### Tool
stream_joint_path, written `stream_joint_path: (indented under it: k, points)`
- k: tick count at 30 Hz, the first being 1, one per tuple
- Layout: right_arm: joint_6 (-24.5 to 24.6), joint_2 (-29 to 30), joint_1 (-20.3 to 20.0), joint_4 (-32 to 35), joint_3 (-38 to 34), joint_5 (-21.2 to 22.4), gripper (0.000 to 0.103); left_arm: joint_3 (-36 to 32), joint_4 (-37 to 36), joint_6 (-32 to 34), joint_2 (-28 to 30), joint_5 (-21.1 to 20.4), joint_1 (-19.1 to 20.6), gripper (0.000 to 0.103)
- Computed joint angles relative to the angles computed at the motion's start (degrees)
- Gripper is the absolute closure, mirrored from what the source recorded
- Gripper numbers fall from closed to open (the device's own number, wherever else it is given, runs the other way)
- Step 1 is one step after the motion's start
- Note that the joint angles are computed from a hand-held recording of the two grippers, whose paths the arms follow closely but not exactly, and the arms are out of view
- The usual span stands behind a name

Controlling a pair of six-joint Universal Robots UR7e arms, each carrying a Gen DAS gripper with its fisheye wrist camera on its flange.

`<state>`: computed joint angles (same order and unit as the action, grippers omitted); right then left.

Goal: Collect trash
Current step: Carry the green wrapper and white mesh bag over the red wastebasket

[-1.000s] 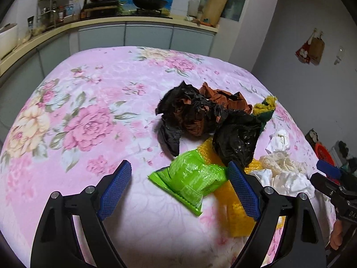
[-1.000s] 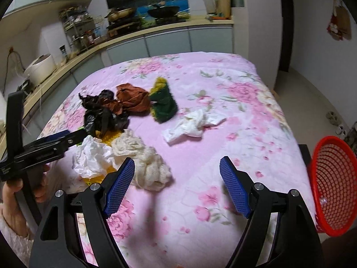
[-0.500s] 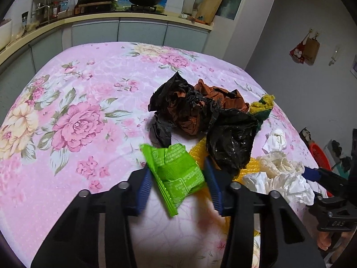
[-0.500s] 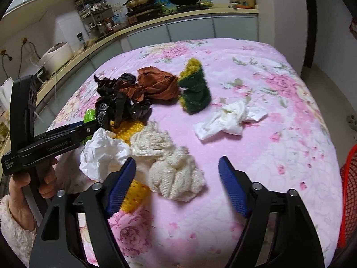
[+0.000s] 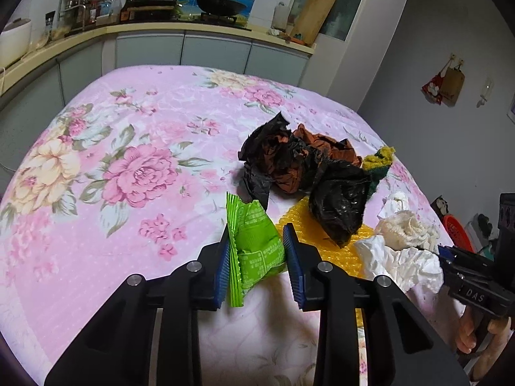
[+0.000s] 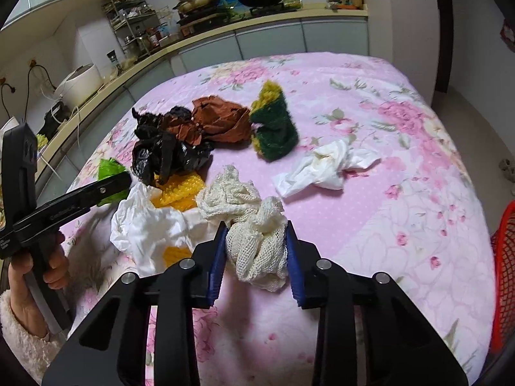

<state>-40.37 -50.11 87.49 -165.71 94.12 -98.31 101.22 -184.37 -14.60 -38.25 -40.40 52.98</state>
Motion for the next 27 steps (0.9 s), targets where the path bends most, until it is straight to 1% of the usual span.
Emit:
stream_joint_path:
  k: [10, 15, 19, 24, 27]
  points:
    - [0.7, -3.2, -0.1, -4.8, 2.3, 2.7, 0.071, 0.2, -3.4, 3.5, 0.1, 5.7, -3.7, 0.074]
    - [1.0, -5.0, 0.0, -8.9, 4.4, 3.9, 0.071, -0.7, -5.9, 6.3, 1.1, 10.4, -6.1, 0.074]
    - [1.2, -6.4, 0.0, -10.8, 5.7, 5.2, 0.071, -1.9, -8.6, 9.1, 2.3, 13.5, -8.1, 0.073]
    - [1.5, -8.5, -0.3, -12.3, 7.1, 7.5, 0.071, -4.3, -11.1, 13.3, 3.9, 15.6, -10.1, 0.073]
    - [1.7, -9.7, -0.5, -13.6, 7.9, 8.6, 0.071, -5.9, -12.9, 16.2, 5.1, 15.8, -11.0, 0.073]
